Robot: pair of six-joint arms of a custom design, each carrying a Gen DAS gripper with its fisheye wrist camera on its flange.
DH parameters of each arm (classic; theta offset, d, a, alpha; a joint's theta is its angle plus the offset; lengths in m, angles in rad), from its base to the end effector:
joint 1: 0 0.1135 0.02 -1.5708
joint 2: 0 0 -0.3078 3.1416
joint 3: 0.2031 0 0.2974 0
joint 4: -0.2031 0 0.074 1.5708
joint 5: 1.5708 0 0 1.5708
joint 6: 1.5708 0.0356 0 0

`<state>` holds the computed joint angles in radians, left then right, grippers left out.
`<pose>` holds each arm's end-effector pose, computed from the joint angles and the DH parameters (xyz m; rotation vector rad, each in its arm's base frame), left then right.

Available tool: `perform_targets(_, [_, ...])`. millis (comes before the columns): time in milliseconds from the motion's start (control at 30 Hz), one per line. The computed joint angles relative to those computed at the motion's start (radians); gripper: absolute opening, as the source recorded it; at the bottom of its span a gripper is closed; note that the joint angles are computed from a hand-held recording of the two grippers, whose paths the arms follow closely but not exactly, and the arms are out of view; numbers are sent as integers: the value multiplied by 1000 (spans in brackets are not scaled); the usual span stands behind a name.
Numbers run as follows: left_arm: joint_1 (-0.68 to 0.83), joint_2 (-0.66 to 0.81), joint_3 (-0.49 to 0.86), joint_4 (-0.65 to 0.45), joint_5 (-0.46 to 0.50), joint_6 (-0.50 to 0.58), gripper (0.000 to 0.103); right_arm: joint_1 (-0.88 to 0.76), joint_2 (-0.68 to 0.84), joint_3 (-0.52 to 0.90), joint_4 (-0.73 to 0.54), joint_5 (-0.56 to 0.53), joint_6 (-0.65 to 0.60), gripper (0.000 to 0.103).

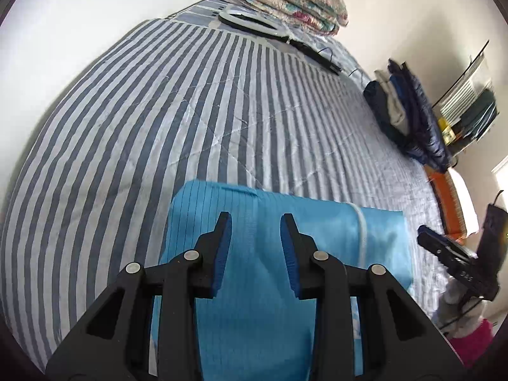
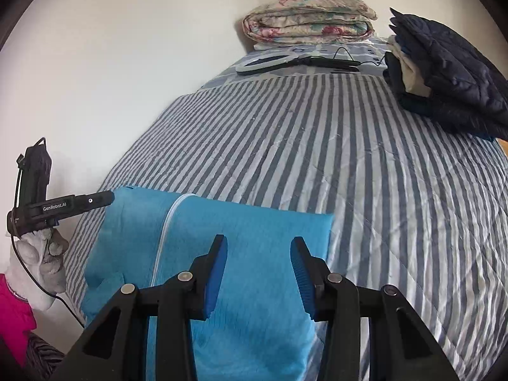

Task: Fold large clothes

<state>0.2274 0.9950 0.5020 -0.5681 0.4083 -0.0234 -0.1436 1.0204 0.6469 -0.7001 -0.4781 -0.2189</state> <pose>0.1877 0.0289 0.1935 -0.1831 2.5567 -0.4593 0.2027 -0.0128 0.2326 -0.2516 2.5217 0.4906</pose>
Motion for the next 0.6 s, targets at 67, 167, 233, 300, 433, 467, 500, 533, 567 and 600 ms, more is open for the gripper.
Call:
perform_targets(67, [-61, 101, 9, 66, -75, -24, 31, 63, 50, -12, 70, 67, 28, 44])
perform_targets(167, [-50, 222, -4, 128, -113, -27, 32, 86, 147, -26, 103, 129, 27, 42])
perform_targets(233, [-14, 221, -43, 181, -65, -2, 31, 66, 189, -54, 122, 132, 4, 39])
perform_targets(300, [-11, 198, -42, 158, -77, 37, 32, 59, 162, -67, 119, 136, -23, 39])
perform_targets(433, [68, 75, -50, 51, -54, 88, 31, -51, 94, -39, -4, 29, -86, 39])
perform_targets(467, [98, 38, -55, 14, -26, 111, 31, -83, 70, -38, -42, 3, -115, 39])
perform_targets(500, [126, 9, -59, -22, -3, 145, 31, -110, 39, -40, -84, -12, -152, 39])
perform_targets(533, [143, -16, -65, -49, 2, 176, 31, -135, 2, -47, -129, -18, -198, 39])
perform_targets(567, [162, -44, -73, -77, 2, 208, 31, -154, -30, -56, -170, -16, -240, 39])
perform_targets(600, [184, -68, -87, -102, 6, 239, 31, -174, -61, -70, -210, -16, -280, 39])
